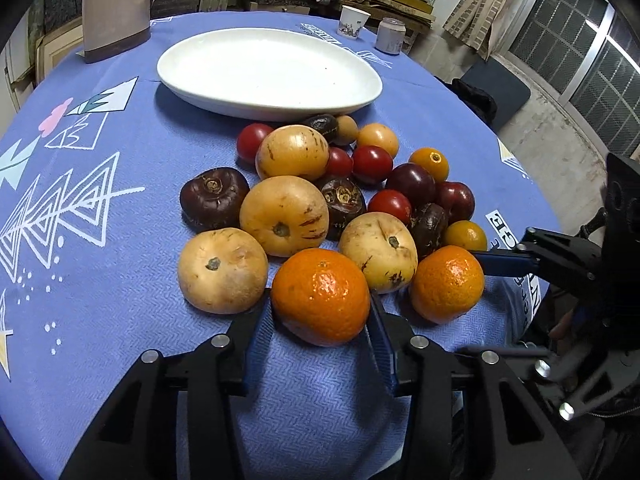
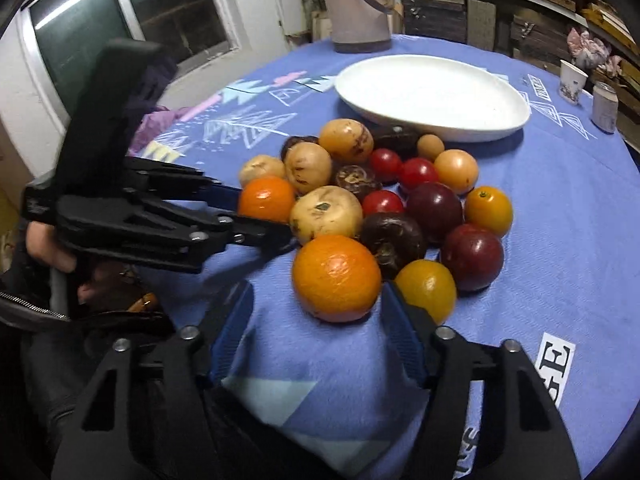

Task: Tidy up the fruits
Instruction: 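Grasp an orange with the left tool while the right tool grasps another orange, then carry both oranges onto the white plate and open both tools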

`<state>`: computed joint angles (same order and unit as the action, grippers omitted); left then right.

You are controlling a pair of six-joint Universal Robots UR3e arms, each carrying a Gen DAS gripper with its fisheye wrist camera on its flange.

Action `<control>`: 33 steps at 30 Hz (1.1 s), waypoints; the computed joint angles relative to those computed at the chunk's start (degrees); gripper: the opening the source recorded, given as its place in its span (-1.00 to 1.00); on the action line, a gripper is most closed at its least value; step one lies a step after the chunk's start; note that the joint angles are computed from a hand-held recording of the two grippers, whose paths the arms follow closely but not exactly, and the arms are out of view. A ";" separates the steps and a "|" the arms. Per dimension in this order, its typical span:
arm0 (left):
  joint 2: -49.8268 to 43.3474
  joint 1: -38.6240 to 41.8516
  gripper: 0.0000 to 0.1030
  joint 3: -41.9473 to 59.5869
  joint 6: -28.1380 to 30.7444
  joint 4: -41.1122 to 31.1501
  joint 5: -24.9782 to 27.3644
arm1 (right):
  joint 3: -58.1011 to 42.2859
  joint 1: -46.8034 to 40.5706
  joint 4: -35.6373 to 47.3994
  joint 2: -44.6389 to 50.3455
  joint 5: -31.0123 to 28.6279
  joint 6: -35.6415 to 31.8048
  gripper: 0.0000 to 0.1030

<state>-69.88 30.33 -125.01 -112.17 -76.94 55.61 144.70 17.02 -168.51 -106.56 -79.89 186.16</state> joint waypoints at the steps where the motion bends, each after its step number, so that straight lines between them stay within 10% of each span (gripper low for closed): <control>1: 0.12 0.12 -0.11 -0.07 0.19 -0.08 0.01 | -0.37 0.50 -1.16 1.45 -0.92 0.29 0.15; 7: -0.61 -0.05 -0.11 -0.36 -0.56 1.35 -0.38 | -2.96 3.42 -3.66 6.45 -5.93 1.80 -0.09; 26: 8.02 7.09 -0.13 3.02 10.28 -14.84 -4.96 | 0.32 -12.27 10.81 -15.24 12.26 -3.58 -0.11; 33: -2.03 -2.95 -0.13 10.06 -5.35 4.37 -5.02 | -12.37 -15.79 13.29 -7.89 11.42 -9.88 -0.11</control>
